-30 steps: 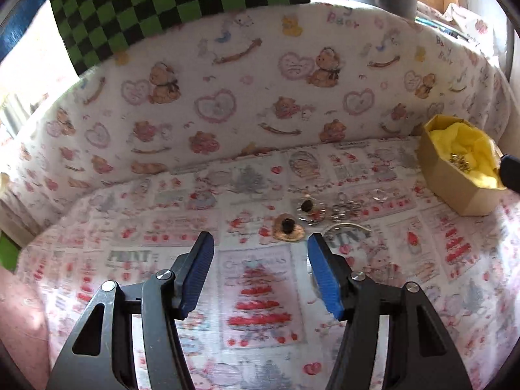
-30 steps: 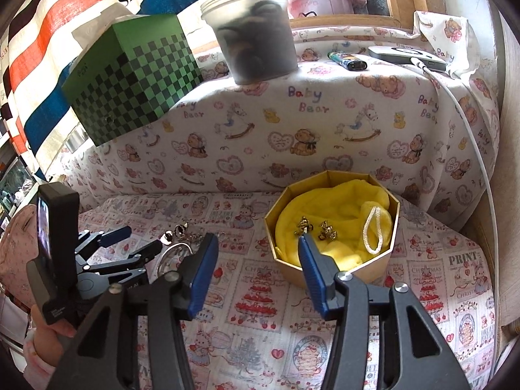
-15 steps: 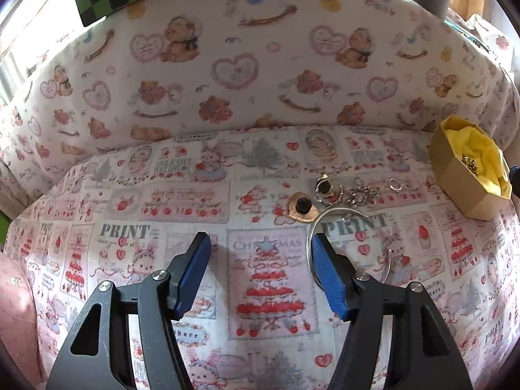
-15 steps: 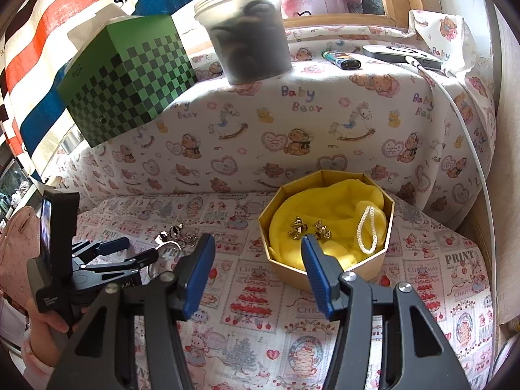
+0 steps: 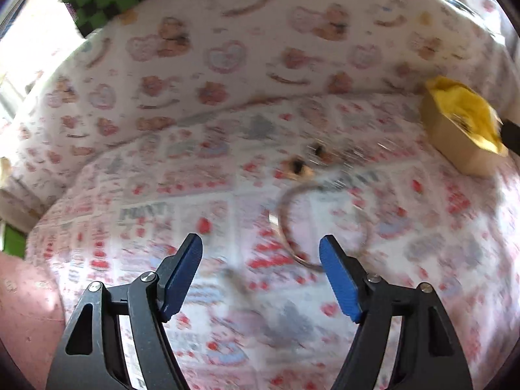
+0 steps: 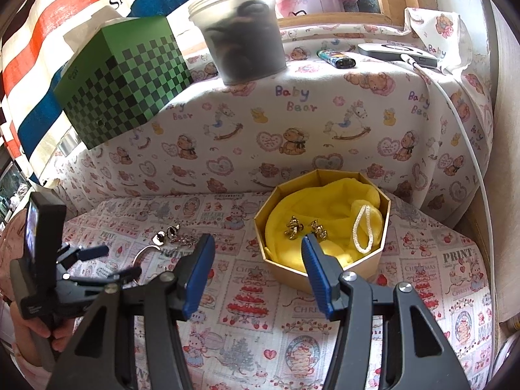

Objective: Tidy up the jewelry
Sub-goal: 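Move the left tool to the silver open bangle and grasp it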

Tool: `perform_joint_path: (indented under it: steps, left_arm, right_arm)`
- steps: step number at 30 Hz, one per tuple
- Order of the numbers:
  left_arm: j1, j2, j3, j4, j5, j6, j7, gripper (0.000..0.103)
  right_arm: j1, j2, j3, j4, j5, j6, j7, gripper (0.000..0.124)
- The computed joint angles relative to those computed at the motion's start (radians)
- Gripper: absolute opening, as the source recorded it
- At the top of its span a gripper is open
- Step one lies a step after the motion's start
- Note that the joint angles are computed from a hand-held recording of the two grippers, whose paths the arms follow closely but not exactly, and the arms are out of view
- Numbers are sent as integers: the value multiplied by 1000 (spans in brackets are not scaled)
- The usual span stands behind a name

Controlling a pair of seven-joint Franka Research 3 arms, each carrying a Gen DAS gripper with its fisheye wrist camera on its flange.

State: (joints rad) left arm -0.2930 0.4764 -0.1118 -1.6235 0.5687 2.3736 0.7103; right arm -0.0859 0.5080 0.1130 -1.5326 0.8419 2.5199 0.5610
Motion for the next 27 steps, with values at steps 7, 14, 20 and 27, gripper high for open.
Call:
perform_joint_path:
  steps: [7, 14, 20, 27]
  left_arm:
    - [27, -1, -52, -8, -95, 53, 84, 73]
    - [50, 19, -71, -11, -231, 130, 157, 62]
    - [60, 20, -95, -28, -305, 193, 231, 46]
    - [-121, -28, 130, -75, 35, 299, -147, 38]
  right_arm:
    - [9, 9, -7, 7, -20, 10, 20, 54]
    - [7, 15, -2, 13, -38, 11, 35, 54]
    - [4, 13, 1, 12, -34, 11, 33, 54]
    - [1, 10, 3, 10, -27, 10, 26, 59]
